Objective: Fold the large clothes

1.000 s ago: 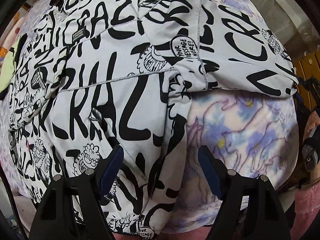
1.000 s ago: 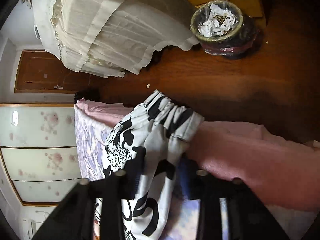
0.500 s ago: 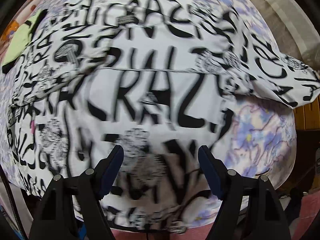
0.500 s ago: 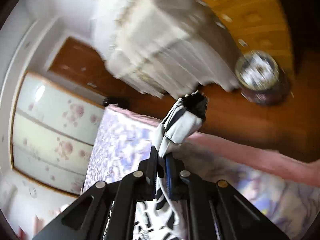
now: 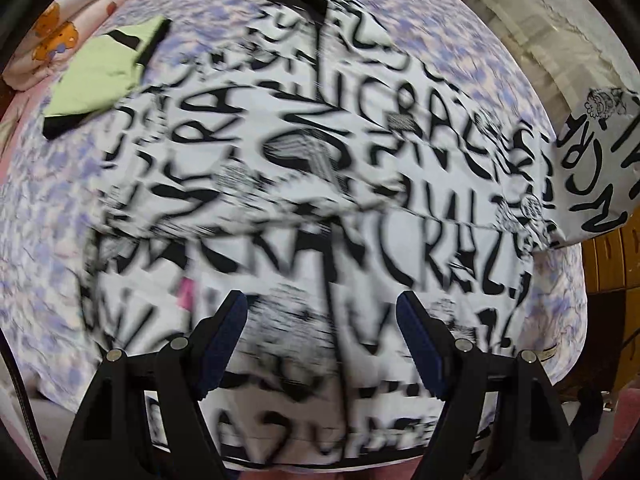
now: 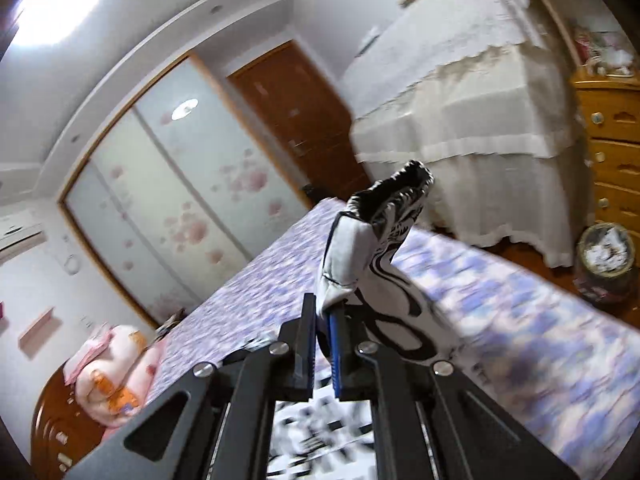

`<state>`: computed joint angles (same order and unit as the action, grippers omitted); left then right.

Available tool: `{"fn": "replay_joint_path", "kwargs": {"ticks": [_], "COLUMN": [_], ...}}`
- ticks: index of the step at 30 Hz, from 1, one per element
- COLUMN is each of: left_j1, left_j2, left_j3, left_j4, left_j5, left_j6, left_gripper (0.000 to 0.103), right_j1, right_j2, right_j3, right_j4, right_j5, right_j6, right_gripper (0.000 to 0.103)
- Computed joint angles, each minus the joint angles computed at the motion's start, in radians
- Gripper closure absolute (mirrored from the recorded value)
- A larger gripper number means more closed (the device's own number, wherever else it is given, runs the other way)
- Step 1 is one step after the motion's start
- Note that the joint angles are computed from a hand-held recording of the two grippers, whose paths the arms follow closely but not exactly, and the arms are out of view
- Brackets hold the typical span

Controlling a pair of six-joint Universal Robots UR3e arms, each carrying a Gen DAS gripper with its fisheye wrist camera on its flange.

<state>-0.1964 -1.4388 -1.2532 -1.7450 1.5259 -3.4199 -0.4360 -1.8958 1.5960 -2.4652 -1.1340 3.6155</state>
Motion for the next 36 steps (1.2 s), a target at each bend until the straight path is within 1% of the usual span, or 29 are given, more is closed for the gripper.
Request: {"fn": "replay_joint_path", "kwargs": {"ticks": [2, 5, 7, 8, 9, 12, 16, 20, 21, 23, 25, 26, 28, 30, 31, 32, 33, 34, 36], "left_j1": [0.122, 0.299, 0.417, 0.486, 0.528, 0.694, 0.812, 0.927, 0.943, 0.966, 0.964, 0.959, 0.946, 0.933, 0.927, 0.916, 0.902, 0.892, 0.859], "left_j2": [0.064, 0.139, 0.183, 0.209, 0.229, 0.286, 0.307, 0.321, 0.321, 0.318, 0.313, 0.307, 0.288, 0.265, 0.254, 0.242, 0.233, 0.223, 0.195], "left_j3": [-0.031, -0.064, -0.09, -0.109, -0.129, -0.201, -0.274, -0.334, -0.343, -0.374, -0.407, -0.421, -0.436, -0.436, -0.435, -0.433, -0.431, -0.426, -0.399], "left_j4": [-0.021, -0.055, -0.072, -0.08, -0.08, -0.084, -0.046, -0.025, -0.022, -0.002, 0.034, 0.051, 0.074, 0.08, 0.081, 0.087, 0.096, 0.101, 0.1], "left_j5": [-0.029, -0.074, -0.106, -0.125, -0.136, -0.179, -0.191, -0.247, -0.258, -0.271, -0.267, -0.264, -0.258, -0.257, -0.258, -0.255, -0.25, -0.247, -0.244], "left_j6": [0.112, 0.259, 0.347, 0.397, 0.423, 0.547, 0.617, 0.642, 0.643, 0.644, 0.643, 0.641, 0.634, 0.627, 0.624, 0.618, 0.608, 0.604, 0.589], "left_gripper": [0.027, 0.027, 0.027, 0.027, 0.027, 0.025, 0.025, 0.025, 0.025, 0.025, 0.025, 0.025, 0.025, 0.025, 0.025, 0.025, 0.025, 0.025, 0.025], "right_j1": [0.158, 0.407, 0.521, 0.578, 0.644, 0.762, 0.89, 0.962, 0.978, 1.004, 1.004, 1.008, 0.998, 0.981, 0.975, 0.966, 0.959, 0.95, 0.949], "right_j2": [0.063, 0.205, 0.287, 0.332, 0.396, 0.534, 0.76, 0.93, 0.977, 1.036, 1.052, 1.046, 1.05, 1.047, 1.051, 1.066, 1.084, 1.099, 1.131], "right_j3": [-0.043, -0.117, -0.172, -0.202, -0.249, -0.335, -0.502, -0.587, -0.627, -0.686, -0.659, -0.618, -0.586, -0.555, -0.558, -0.599, -0.65, -0.691, -0.788], "right_j4": [-0.05, -0.143, -0.161, -0.164, -0.166, -0.205, -0.121, -0.065, -0.022, 0.043, 0.063, 0.042, 0.047, 0.046, 0.058, 0.096, 0.159, 0.2, 0.275], "right_j5": [-0.112, -0.283, -0.354, -0.384, -0.415, -0.448, -0.502, -0.517, -0.519, -0.522, -0.481, -0.47, -0.428, -0.373, -0.354, -0.339, -0.302, -0.265, -0.248], "right_j6": [0.06, 0.147, 0.173, 0.178, 0.179, 0.198, 0.179, 0.146, 0.131, 0.107, 0.121, 0.138, 0.161, 0.162, 0.155, 0.142, 0.112, 0.087, 0.059], "right_gripper": [0.098, 0.098, 0.098, 0.098, 0.098, 0.098, 0.098, 0.097, 0.094, 0.093, 0.091, 0.091, 0.09, 0.087, 0.079, 0.074, 0.058, 0.048, 0.047]}}
